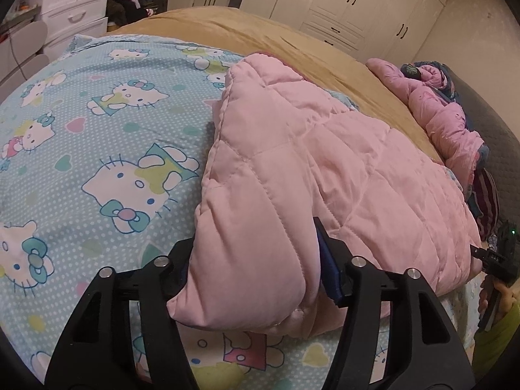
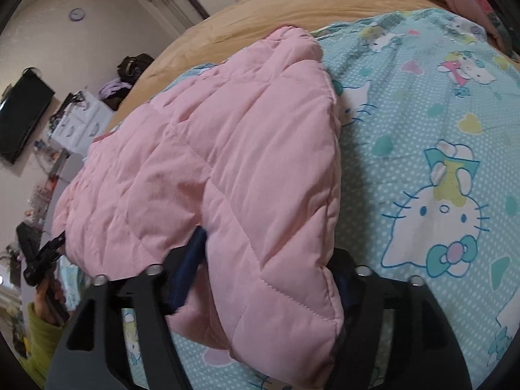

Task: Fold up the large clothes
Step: 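Open both grippers and release the folded jacket onto the sheet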

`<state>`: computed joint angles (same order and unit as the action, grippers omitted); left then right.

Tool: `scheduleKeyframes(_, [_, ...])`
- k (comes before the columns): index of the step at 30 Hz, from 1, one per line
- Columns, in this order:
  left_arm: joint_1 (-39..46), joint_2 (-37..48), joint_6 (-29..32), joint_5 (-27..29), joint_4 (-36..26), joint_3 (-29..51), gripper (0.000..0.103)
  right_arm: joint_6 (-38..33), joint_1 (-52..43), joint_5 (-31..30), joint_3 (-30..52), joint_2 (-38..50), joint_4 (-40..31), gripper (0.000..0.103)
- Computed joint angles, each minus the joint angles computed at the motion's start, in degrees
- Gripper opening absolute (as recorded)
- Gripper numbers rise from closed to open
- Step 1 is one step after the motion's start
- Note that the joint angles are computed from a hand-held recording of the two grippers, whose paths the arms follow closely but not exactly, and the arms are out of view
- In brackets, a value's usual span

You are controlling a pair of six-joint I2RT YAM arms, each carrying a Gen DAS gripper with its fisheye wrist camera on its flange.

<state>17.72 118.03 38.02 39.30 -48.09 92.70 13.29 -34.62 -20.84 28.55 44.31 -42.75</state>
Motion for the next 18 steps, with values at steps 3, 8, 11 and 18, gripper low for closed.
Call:
scheduleKeyframes(3, [-0.11, 0.18, 0.20, -0.89, -0.47, 0.73, 0.061, 2.94, 3.93, 5.69, 0.36, -2.09, -0.28, 0.089])
scheduleKeyframes(8, [-0.19, -1.38, -0.27, -3.07, 1.43, -0.02, 0.084, 6.45, 11.71, 15.52, 1.53, -4.89, -1.37, 0.094])
scheduleKeyframes(11, [0.12, -2.42, -0.04, -3.02, 1.26, 0.12, 0.091, 8.10, 12.51, 16.76, 2.06, -6.18, -2.07, 0.098])
scheduleKeyframes(18, [0.95, -6.99, -0.04, -4.52, 2.60, -1.92, 0.094, 12.05, 19.29, 22.12, 5.60, -11.89, -7.16, 0.099])
